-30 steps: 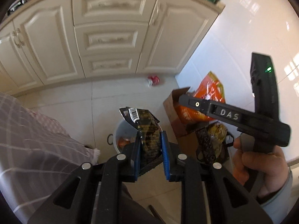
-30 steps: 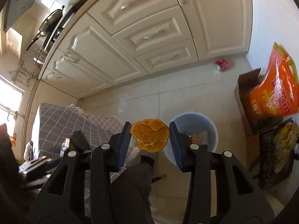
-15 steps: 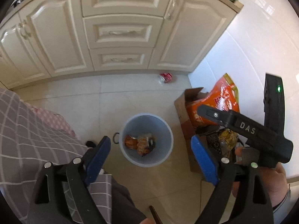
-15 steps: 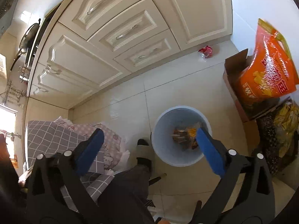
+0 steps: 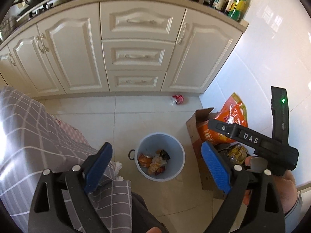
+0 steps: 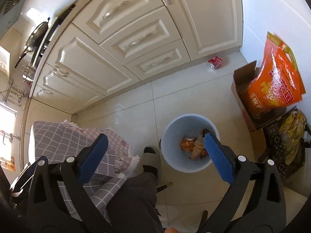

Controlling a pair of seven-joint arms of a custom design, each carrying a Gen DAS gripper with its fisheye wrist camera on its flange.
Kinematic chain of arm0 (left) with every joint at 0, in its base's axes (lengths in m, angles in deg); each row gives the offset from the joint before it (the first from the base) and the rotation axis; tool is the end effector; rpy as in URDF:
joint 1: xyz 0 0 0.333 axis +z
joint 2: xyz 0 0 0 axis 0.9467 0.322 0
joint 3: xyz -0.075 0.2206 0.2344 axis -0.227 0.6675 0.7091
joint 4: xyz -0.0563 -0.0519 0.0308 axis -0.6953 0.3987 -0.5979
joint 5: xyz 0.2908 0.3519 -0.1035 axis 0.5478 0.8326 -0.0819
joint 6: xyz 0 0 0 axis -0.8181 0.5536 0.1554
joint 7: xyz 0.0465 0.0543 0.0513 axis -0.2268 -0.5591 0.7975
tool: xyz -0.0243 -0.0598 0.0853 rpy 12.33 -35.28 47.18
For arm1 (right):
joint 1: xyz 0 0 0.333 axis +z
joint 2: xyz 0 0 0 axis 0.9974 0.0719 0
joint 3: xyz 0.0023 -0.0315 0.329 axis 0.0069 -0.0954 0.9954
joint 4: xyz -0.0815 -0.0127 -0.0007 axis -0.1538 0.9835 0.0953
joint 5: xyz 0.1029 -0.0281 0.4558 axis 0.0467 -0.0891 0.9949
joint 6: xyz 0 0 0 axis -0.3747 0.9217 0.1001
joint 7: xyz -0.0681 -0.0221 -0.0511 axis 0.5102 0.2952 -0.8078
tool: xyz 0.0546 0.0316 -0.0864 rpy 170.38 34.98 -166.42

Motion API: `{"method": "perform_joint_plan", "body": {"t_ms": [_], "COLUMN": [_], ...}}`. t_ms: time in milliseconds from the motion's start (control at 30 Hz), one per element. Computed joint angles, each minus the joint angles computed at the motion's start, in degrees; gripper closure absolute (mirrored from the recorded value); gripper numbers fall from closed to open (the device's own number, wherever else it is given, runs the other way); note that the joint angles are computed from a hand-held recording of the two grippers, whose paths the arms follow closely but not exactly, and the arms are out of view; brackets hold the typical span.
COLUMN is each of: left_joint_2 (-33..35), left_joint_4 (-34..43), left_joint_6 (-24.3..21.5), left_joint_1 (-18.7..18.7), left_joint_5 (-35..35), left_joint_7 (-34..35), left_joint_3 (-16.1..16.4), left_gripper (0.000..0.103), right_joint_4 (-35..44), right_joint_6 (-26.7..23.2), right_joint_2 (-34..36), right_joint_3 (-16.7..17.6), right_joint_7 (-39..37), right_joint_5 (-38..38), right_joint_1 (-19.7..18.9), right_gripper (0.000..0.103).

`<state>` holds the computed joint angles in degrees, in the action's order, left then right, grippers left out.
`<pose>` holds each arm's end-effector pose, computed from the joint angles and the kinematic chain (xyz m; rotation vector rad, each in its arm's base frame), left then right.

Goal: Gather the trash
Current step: 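Move both open tools back over the table toward the remaining trash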

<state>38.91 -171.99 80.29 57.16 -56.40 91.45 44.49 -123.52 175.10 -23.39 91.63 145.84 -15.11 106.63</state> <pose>0.5687 -0.3099 0.6408 -1.5888 2.4019 -0.8015 0.5121 0.2694 0.6098 -1.2429 2.1970 -0.1074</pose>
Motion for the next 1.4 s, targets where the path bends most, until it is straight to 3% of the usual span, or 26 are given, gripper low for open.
{"method": "perform_joint_plan", "body": {"t_ms": [800,1400], "left_joint_2": [-18.2,-31.6], "left_joint_4": [-10.0,-16.6], "left_joint_6": [7.4,10.9], "left_joint_1": [5.2,14.4], "left_joint_5": [-4.1,-0.5], "left_joint_7": [2.2,-1.7], "left_joint_3": [4.0,7.2], "left_gripper": [0.01,0.01], "right_joint_4": [20.4,44.7], "right_joint_6": [-1.0,-1.7], "right_joint_2": [7.7,24.1], "right_joint_3": [4.9,6.4], "right_joint_7": [-1.1,-11.0], "right_joint_5": [-11.5,-15.1], "right_joint_1": [3.5,12.9], "right_gripper": [0.006,0.006]}}
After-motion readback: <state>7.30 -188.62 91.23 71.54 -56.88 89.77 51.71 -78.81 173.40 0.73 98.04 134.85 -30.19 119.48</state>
